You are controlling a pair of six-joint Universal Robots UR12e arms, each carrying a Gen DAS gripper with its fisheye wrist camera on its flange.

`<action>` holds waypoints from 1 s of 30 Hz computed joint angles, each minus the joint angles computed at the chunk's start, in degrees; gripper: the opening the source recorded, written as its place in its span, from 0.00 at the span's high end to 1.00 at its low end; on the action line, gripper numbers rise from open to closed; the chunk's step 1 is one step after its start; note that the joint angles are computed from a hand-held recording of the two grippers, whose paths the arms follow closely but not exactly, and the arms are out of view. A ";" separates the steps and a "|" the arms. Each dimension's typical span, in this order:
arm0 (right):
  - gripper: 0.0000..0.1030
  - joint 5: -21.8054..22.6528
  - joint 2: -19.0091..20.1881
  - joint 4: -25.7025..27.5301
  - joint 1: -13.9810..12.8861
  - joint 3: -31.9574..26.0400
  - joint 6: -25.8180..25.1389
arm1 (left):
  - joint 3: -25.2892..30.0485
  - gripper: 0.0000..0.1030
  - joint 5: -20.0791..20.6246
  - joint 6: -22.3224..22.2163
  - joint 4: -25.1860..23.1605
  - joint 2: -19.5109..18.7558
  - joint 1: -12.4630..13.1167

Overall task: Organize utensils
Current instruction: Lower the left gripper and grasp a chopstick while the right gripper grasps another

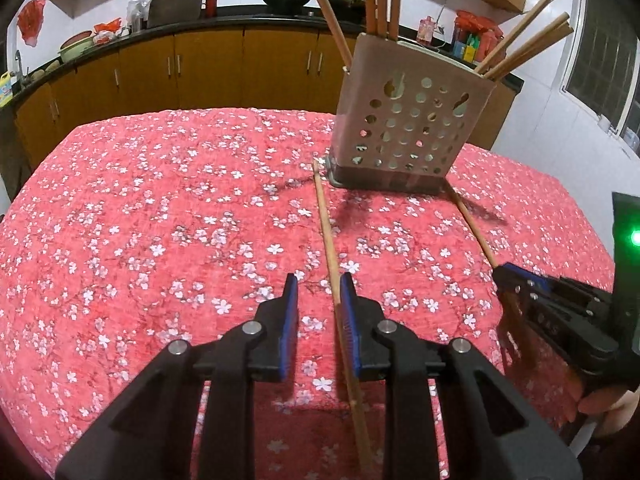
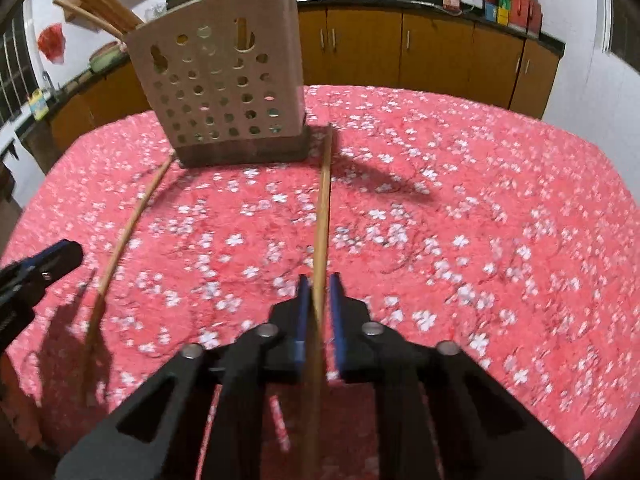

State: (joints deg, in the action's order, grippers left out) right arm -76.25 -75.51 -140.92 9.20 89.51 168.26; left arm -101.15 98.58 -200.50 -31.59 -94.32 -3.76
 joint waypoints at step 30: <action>0.92 1.16 2.89 -1.48 -1.45 -2.54 4.57 | 2.78 0.89 4.72 0.53 -5.43 -3.05 3.22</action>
State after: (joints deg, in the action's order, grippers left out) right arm -75.10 -72.62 -142.39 7.75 86.97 172.83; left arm -98.37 103.30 -199.97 -37.02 -97.37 -0.54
